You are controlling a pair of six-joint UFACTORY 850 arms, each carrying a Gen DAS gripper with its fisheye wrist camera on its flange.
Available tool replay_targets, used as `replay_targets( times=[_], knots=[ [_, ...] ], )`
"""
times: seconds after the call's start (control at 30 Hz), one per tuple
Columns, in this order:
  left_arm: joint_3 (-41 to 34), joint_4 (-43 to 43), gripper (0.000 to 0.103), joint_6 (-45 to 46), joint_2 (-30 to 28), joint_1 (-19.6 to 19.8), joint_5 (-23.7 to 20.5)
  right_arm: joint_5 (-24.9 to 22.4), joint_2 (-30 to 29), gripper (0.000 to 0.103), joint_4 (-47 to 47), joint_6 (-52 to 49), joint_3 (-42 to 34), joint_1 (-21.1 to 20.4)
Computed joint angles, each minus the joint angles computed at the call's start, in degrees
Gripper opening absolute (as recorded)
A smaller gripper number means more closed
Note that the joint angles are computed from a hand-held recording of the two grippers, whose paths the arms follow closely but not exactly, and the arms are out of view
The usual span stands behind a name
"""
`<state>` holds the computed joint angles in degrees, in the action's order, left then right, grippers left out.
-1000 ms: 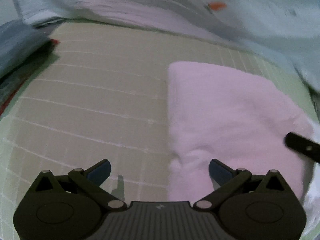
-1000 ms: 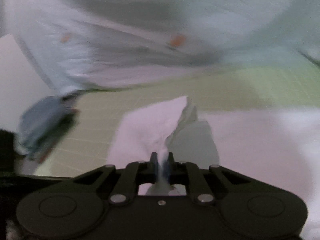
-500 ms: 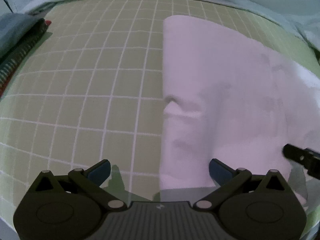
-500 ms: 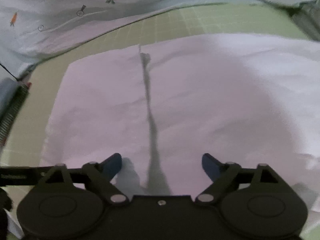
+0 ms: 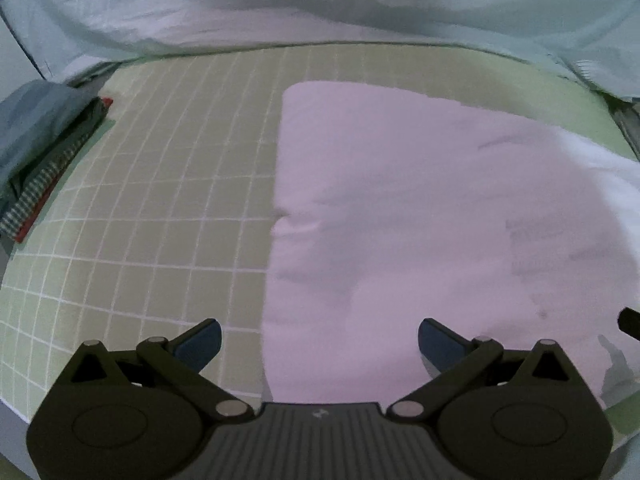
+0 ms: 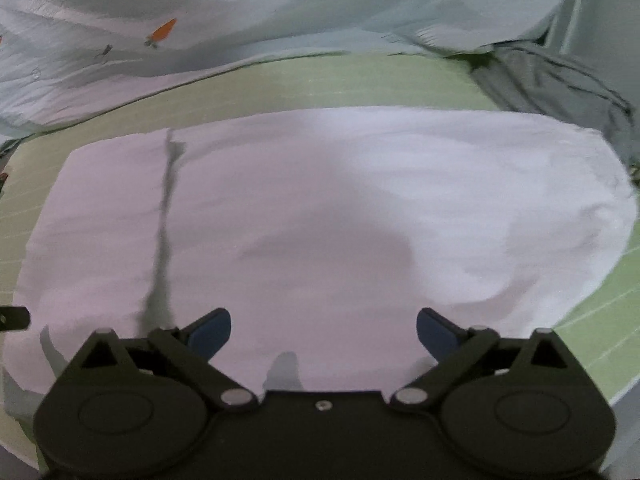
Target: Fold clothes
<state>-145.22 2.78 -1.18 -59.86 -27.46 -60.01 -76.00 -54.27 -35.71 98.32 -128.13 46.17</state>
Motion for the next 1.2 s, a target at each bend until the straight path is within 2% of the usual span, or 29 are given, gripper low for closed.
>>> replay_targets(
  times=[0.17, 0.37, 0.57, 0.7, 0.87, 1.1, 1.2],
  knots=[
    [8.6, 1.4, 0.103, -4.3, 5.3, -2.5, 3.4, 2.9, 9.3, 0.101, -0.3, 3.1, 14.6, 0.2],
    [11.2, 3.6, 0.103, -9.6, 6.8, -5.4, 2.6, 8.2, 18.9, 0.101, 0.0, 7.6, 30.2, -0.4],
    [12.2, 6.6, 0.103, -15.0, 7.6, -8.1, 2.0, 14.2, 28.9, 0.101, 1.4, 20.3, 47.2, -2.2],
    [11.8, 9.3, 0.103, -18.1, 7.6, -9.3, 1.1, 18.5, 35.1, 0.102, -1.9, 32.0, 57.4, -3.3],
    [9.8, 11.8, 0.103, -21.1, 6.7, -10.4, -1.1, 21.0, 38.8, 0.103, -7.4, 40.4, 64.2, -5.5],
    [7.7, 13.7, 0.103, -23.9, 5.8, -11.0, -3.0, 23.4, 43.9, 0.103, -19.7, 52.6, 73.1, -9.9],
    [6.6, 13.6, 0.103, -24.9, 5.1, -11.0, -4.3, 23.7, 44.2, 0.103, -22.1, 54.3, 73.9, -10.4]
  ],
)
